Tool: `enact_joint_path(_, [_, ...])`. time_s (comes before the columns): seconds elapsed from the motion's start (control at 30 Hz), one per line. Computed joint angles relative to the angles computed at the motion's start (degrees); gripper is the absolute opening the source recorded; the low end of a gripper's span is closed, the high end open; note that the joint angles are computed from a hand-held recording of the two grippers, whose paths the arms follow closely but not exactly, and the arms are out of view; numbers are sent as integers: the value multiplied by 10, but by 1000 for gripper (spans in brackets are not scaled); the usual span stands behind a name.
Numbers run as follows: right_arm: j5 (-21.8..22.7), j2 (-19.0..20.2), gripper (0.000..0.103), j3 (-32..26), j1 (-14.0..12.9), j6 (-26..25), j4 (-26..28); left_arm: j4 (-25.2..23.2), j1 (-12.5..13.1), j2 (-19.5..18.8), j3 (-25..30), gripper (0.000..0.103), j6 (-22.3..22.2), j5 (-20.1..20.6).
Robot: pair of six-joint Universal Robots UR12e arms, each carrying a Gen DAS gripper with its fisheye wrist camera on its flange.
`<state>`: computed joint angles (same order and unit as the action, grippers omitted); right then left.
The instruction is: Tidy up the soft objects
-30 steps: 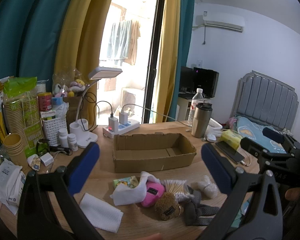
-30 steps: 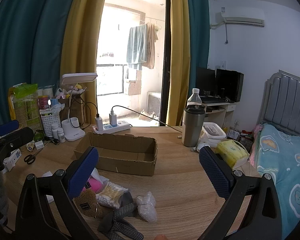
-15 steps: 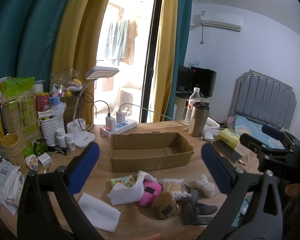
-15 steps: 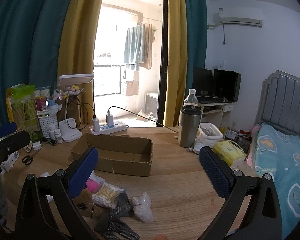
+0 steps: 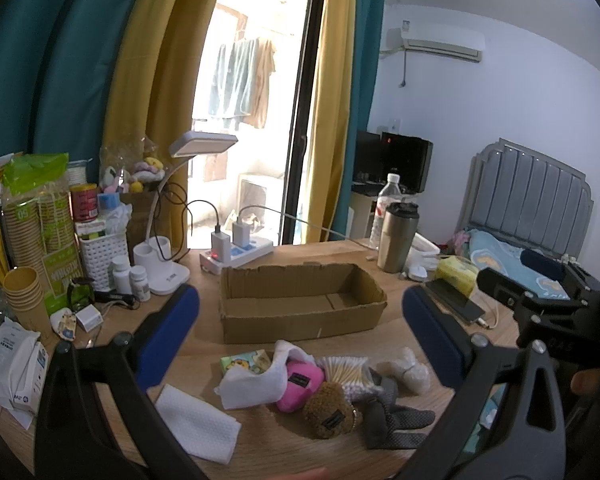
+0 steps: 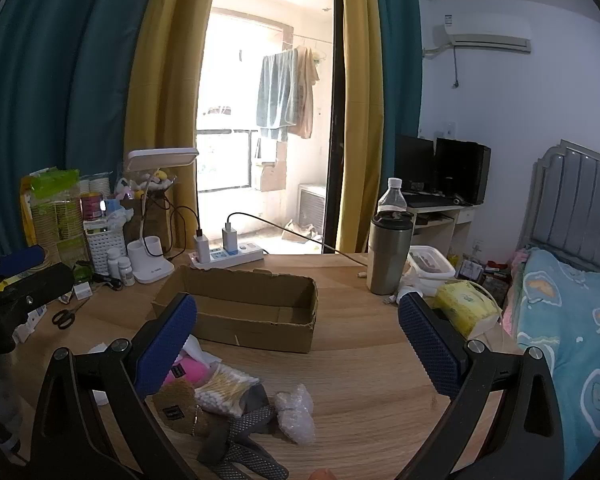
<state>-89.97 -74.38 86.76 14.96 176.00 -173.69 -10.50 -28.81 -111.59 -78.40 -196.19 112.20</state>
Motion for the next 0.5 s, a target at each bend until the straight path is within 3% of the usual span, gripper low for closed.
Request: enact_joint_path(0.5, [5, 1, 103, -1, 2, 0, 1, -3, 0, -1, 1, 103, -1, 0])
